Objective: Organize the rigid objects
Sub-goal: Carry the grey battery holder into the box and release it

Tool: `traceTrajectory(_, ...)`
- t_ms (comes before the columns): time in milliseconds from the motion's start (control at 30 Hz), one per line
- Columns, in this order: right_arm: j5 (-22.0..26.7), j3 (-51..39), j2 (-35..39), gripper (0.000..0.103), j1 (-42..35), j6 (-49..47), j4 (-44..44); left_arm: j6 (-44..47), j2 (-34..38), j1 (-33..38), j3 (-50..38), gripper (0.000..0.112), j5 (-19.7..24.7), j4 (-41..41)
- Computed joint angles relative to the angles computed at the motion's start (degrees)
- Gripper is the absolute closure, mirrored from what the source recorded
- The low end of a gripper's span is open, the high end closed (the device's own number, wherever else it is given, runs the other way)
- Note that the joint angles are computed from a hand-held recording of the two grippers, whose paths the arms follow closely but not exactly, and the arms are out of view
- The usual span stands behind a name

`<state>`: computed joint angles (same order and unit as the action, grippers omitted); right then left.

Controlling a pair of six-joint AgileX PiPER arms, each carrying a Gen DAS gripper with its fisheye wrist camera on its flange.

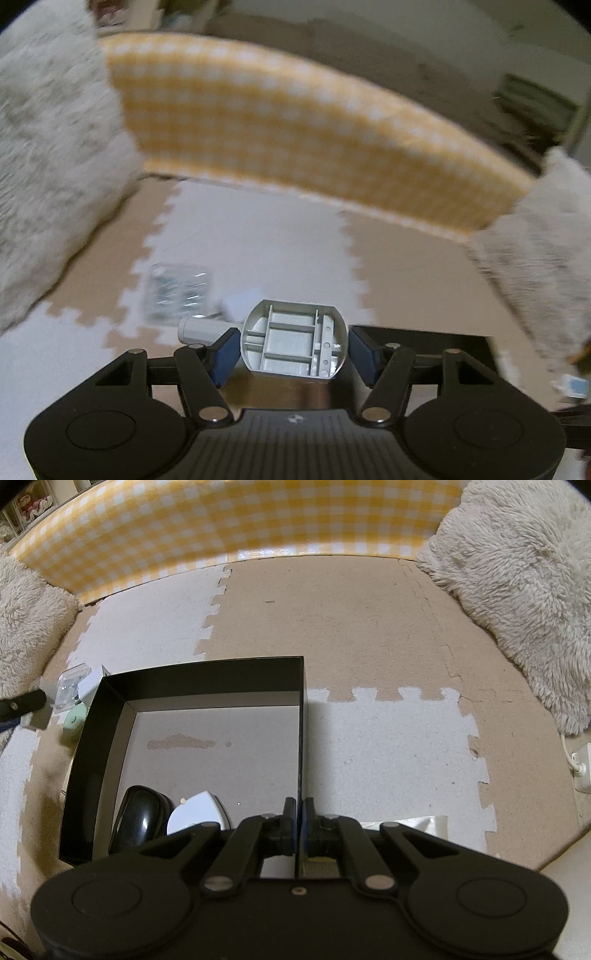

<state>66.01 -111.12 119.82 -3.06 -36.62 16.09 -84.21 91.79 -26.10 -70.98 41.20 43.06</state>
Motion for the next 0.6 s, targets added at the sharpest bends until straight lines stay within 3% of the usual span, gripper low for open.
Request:
traceTrajectory(267, 0.0, 0.0, 0.0, 0.100, 0.0, 0.0, 0.0, 4.8, 2.4, -7.2, -3.3, 0.048, -6.7, 3.1)
traceTrajectory(600, -0.1, 0.2, -0.1, 0.100, 0.1, 0.0, -0.1, 28.5, 10.6, -8.9, -6.4, 0.048, -17.0, -8.0)
